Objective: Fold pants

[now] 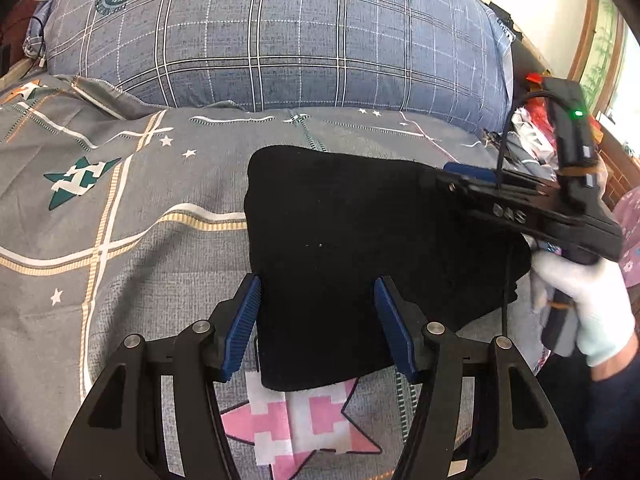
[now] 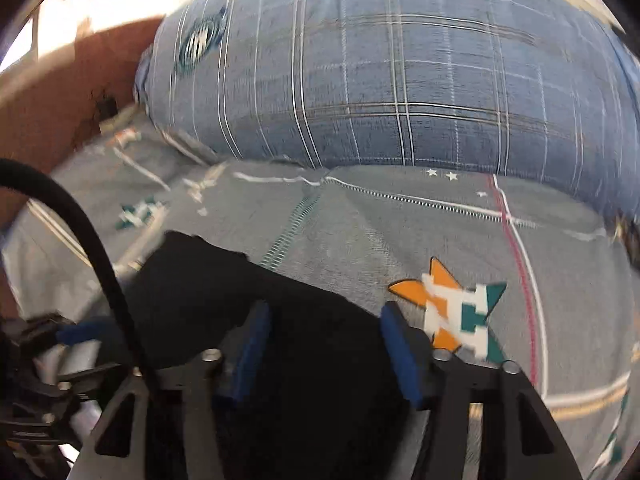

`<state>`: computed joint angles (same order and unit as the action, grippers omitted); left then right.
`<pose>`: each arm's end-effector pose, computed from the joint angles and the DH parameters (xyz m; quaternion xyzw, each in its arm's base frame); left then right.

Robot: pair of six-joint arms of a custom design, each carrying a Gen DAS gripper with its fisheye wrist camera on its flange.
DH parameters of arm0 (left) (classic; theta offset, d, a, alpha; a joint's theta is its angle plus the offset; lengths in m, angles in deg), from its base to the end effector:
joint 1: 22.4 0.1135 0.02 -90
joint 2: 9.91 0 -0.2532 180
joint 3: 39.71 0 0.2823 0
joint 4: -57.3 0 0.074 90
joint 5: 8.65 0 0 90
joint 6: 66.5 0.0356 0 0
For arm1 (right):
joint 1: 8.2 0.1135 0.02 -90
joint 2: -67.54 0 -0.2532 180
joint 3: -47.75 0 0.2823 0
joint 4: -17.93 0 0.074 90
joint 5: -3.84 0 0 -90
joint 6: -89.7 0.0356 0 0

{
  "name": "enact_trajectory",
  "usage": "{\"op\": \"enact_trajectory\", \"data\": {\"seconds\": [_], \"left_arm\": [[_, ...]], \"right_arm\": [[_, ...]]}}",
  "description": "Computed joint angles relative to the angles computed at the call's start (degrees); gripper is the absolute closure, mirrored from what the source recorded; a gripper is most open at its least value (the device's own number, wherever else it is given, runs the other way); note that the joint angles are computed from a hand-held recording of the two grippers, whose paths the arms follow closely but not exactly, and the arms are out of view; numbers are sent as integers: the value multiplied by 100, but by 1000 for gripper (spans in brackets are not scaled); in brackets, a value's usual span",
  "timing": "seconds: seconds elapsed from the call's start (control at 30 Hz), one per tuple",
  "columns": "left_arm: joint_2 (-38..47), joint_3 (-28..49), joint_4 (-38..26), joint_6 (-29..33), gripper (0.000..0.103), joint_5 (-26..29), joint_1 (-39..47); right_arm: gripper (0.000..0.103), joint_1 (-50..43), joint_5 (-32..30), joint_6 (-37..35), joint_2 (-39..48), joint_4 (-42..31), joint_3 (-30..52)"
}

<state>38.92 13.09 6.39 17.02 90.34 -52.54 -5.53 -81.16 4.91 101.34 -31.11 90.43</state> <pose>0.1784 -0.1100 0.2439 0.2183 0.9018 -0.1842 0.3244 0.1721 0.0049 0.2273 0.0385 0.9054 -0.0105 0.4227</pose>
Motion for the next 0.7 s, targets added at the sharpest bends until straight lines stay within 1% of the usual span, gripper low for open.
{"op": "enact_trajectory", "data": {"seconds": [0.03,0.13,0.2,0.3,0.33,0.37,0.43,0.5,0.57,0.6,0.67,0.7], "left_arm": [[36,-6,37,13,40,35,34],[282,46,91,-91,37,335,247],[390,93,63,-156,37,585,401],[394,141,14,-129,37,554,395],[372,151,2,-135,37,480,340],[348,154,-4,-135,37,383,270],[288,138,-12,-146,37,199,142],[257,124,-19,-168,37,173,118],[304,118,10,-119,37,259,204],[318,115,-6,-120,37,353,244],[298,96,-3,-148,37,366,254],[277,93,-2,-150,37,333,229]], "right_arm": [[55,-68,143,47,9,142,-59],[55,-454,-282,238,78,400,-285],[55,-567,-409,295,-260,334,-421],[54,-578,-478,456,-920,-325,-329],[54,-405,-444,557,-1134,-520,-282],[54,-241,-546,601,-1468,-801,-231],[52,334,-409,779,-1690,-1079,-142],[52,1233,155,1070,-1905,-1486,-140],[52,2412,1093,1707,-2020,-1892,-306],[51,2782,1450,1914,-2110,-2052,-419],[51,4033,2633,2590,-2427,-2448,-646],[51,4494,3028,2989,-2358,-2665,-606]]}}
